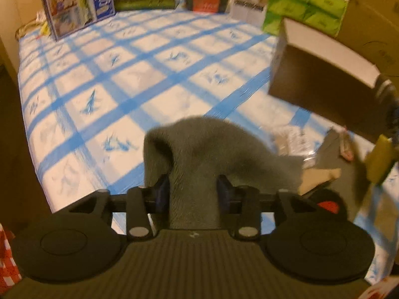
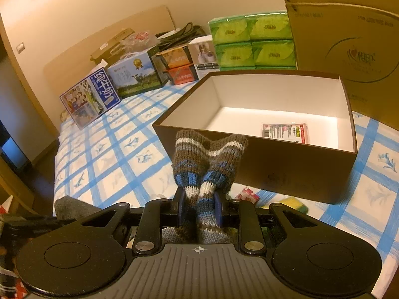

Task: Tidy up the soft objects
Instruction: 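Carry the sock with the right gripper while the left gripper carries the fleece toward the box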

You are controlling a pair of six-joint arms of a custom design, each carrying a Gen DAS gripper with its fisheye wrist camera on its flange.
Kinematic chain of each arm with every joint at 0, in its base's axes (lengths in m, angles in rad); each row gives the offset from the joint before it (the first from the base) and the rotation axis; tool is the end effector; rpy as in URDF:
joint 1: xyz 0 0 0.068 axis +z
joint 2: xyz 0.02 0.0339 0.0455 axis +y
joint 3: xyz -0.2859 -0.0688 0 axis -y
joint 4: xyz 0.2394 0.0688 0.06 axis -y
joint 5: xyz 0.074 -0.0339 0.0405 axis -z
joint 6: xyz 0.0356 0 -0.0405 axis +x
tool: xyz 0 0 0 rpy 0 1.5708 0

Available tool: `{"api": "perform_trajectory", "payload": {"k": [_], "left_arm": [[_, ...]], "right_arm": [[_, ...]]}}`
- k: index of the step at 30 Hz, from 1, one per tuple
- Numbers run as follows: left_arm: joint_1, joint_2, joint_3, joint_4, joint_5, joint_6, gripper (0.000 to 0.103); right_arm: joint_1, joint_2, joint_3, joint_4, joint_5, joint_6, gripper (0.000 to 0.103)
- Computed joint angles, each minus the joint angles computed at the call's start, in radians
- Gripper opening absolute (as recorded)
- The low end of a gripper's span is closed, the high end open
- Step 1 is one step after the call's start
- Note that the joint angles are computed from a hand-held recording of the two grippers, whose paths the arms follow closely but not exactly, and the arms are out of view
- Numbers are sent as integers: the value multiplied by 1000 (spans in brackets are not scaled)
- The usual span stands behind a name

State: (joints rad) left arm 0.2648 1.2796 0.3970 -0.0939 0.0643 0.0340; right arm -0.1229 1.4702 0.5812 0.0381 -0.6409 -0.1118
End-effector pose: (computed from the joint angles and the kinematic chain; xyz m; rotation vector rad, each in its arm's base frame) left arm 0.1914 0.0495 0.1498 -0.2681 2.5305 0.0351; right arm 0.2570 -0.0103 0.1728 -0.2725 2.2843 0.6518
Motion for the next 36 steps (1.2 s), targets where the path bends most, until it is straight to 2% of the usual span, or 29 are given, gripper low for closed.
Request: {"api": "perform_trajectory", "payload": {"k": [7,9,14,17,19,21,28,31,32,34,35,36], "left_arm": [[25,117,-21,152,34,-55,49],[8,140,-13,184,43,-87,62],[-70,275,41,241,-28,-176,64],[-113,338,72,245,-69,-205,68],[-142,368,89,245,-103,-223,73],[-156,394,107,241,-114,-239,86],[-254,478,127,279,-243,-239,93],[-247,464,108,298,-235,-209,83],[-241,454,99,306,-227,-197,73],[-230,431,81,322,-209,-165,48],[-225,419,72,328,-207,-149,29],[-218,410,70,324,-198,-137,25]], "right_arm": [[17,20,5,0,10,0,24],[23,27,8,3,16,4,24],[34,38,14,7,30,11,24],[38,47,20,8,34,12,25],[42,52,23,9,41,13,25],[46,57,24,10,45,16,25],[56,72,25,8,50,11,25],[56,75,26,1,51,4,25],[56,75,26,0,52,0,25],[56,73,24,-2,51,-7,25],[56,71,22,-3,51,-10,25],[57,68,20,-4,51,-12,25]]}}
